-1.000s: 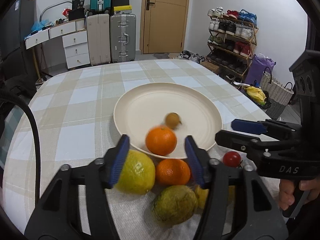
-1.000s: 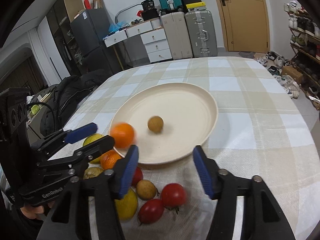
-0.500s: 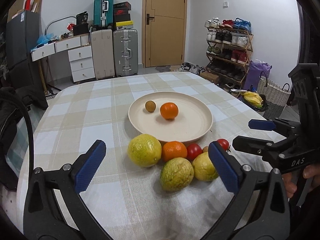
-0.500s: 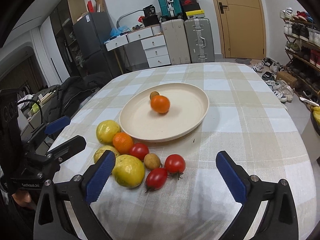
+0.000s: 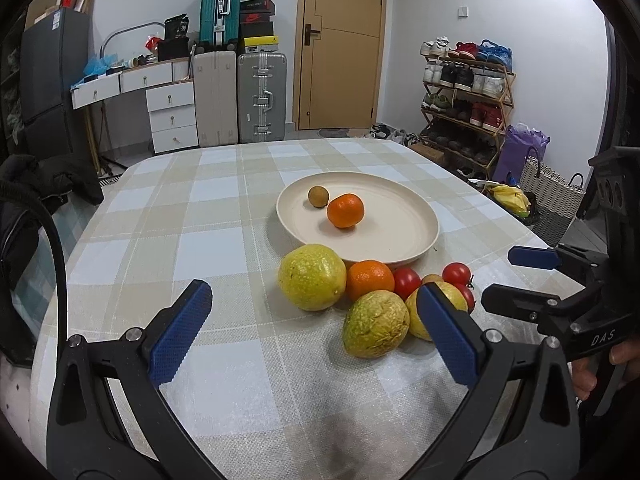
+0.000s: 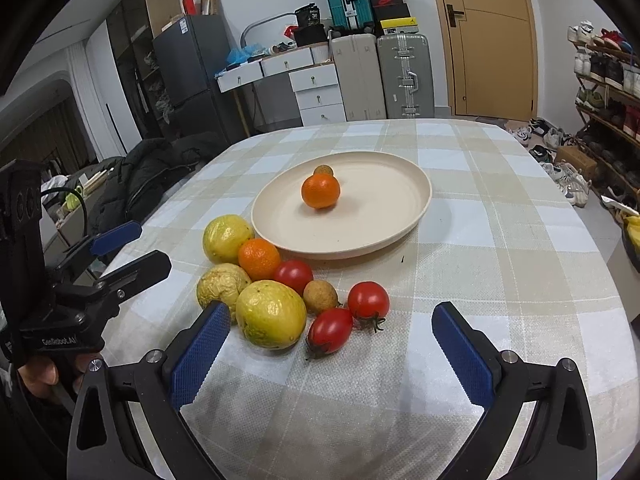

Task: Organize fruits
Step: 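Withdraw both tools and move toward the remaining fruits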

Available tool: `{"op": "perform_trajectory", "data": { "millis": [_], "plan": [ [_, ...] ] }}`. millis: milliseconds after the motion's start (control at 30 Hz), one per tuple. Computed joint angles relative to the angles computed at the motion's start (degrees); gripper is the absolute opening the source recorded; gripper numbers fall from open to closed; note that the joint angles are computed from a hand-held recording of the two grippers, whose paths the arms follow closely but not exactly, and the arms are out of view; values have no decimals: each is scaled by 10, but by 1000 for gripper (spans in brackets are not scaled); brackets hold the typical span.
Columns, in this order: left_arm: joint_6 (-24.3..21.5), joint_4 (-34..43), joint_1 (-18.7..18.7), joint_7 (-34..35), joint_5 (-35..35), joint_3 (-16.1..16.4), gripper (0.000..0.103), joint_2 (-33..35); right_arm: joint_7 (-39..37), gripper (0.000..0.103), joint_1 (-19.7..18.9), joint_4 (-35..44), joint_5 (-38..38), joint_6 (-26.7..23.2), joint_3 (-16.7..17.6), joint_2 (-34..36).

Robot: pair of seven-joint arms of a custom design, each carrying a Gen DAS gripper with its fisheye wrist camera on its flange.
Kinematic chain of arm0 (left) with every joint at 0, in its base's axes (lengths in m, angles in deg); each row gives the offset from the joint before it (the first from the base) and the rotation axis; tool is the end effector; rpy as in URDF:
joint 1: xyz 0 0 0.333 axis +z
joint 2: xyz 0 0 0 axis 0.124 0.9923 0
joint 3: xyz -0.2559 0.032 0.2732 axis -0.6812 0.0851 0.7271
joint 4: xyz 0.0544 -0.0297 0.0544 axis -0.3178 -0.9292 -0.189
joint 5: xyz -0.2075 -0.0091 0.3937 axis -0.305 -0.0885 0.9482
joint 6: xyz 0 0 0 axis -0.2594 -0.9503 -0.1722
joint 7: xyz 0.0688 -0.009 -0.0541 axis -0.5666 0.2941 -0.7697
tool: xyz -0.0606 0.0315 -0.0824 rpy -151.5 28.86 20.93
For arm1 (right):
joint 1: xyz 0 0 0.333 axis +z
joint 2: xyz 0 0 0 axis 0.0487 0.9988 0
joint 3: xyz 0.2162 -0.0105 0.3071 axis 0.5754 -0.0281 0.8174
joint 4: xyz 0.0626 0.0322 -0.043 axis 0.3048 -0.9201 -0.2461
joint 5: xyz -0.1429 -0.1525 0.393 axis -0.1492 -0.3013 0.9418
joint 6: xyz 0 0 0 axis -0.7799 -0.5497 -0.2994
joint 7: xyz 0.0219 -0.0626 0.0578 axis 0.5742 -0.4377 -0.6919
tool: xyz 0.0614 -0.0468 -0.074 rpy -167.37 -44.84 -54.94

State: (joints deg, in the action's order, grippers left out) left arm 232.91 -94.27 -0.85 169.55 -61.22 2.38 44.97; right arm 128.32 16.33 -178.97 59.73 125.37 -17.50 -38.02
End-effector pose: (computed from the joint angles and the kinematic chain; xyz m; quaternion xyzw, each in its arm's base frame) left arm 0.6045 -0.1603 0.5157 -0.5134 0.7170 -0.4036 0.2438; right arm 0.5434 0.2294 0.4876 -0.6753 0.6143 -0.1864 0.3631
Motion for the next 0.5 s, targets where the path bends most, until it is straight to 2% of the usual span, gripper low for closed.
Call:
{"op": "perform_trajectory", "data": {
  "millis": [100,200,233,367,500],
  "plan": [
    [-9,1,3,-4,-5,0,102,2,-20,103,9,1,27,-4,-5,2],
    [-14,7,7,17,-23,-5,102,9,0,103,4,5,1,-11,-1,5],
    [-11,6,5,4,-5,-4,102,10,8,103,4,5,-11,-13,-1,5],
    [-8,9,9,39,-33,-13,102,9,7,103,9,7,-15,-17,-4,5],
    [0,5,6,26,-15,-12,102,8,-12,103,14,5,5,-17,-9,5]
  ]
}}
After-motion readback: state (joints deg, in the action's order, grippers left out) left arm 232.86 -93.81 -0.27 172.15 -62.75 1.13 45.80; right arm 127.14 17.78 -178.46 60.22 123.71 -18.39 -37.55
